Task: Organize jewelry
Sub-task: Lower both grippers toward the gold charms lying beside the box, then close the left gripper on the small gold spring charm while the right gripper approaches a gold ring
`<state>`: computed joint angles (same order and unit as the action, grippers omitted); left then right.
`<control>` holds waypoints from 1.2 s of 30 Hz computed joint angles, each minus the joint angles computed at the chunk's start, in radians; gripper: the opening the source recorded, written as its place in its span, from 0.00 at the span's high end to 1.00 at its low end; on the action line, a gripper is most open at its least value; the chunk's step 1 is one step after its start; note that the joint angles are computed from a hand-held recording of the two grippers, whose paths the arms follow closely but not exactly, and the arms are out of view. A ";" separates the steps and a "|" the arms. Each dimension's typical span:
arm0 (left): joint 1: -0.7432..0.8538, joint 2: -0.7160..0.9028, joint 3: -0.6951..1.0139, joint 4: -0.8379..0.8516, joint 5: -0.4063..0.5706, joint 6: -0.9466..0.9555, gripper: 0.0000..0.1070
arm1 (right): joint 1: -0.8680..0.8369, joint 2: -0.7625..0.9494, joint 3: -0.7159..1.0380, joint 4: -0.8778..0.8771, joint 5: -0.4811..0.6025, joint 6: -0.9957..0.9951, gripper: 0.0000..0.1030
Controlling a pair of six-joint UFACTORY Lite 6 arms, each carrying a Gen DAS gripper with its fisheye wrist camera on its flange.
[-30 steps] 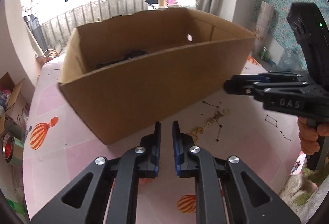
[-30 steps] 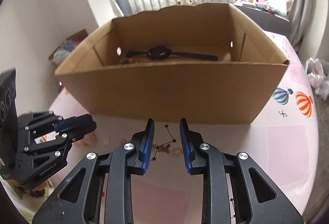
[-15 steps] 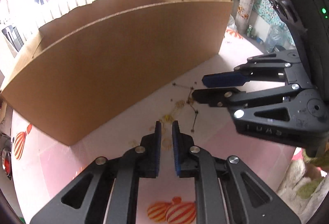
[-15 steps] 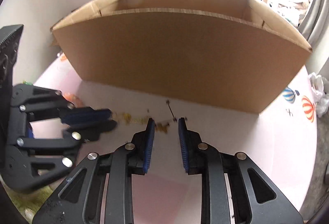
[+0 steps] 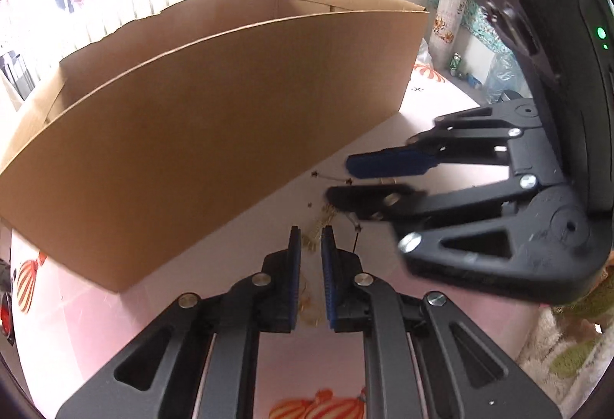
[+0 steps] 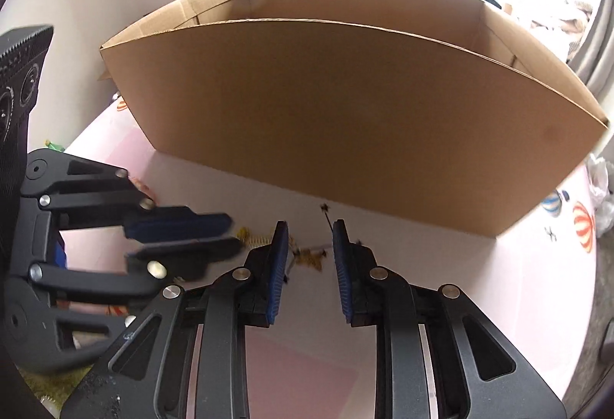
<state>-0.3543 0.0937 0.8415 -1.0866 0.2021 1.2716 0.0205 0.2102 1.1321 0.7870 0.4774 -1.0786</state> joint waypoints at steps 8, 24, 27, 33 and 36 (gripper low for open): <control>0.019 -0.069 -0.055 0.287 0.008 -0.255 0.91 | -0.060 -0.120 -0.146 -0.047 -0.005 0.000 0.80; 0.156 -0.289 -0.190 0.344 0.143 -0.270 0.90 | -0.395 -0.396 -0.320 0.094 0.235 -0.124 0.70; 0.188 -0.342 -0.239 0.357 0.185 -0.285 0.90 | -0.404 -0.435 -0.351 0.037 0.288 -0.086 0.70; 0.190 -0.348 -0.286 0.263 0.143 -0.225 0.90 | -0.341 -0.452 -0.398 0.052 0.309 -0.079 0.70; 0.158 -0.323 -0.270 0.250 0.095 -0.236 0.91 | -0.295 -0.402 -0.347 0.088 0.291 -0.065 0.70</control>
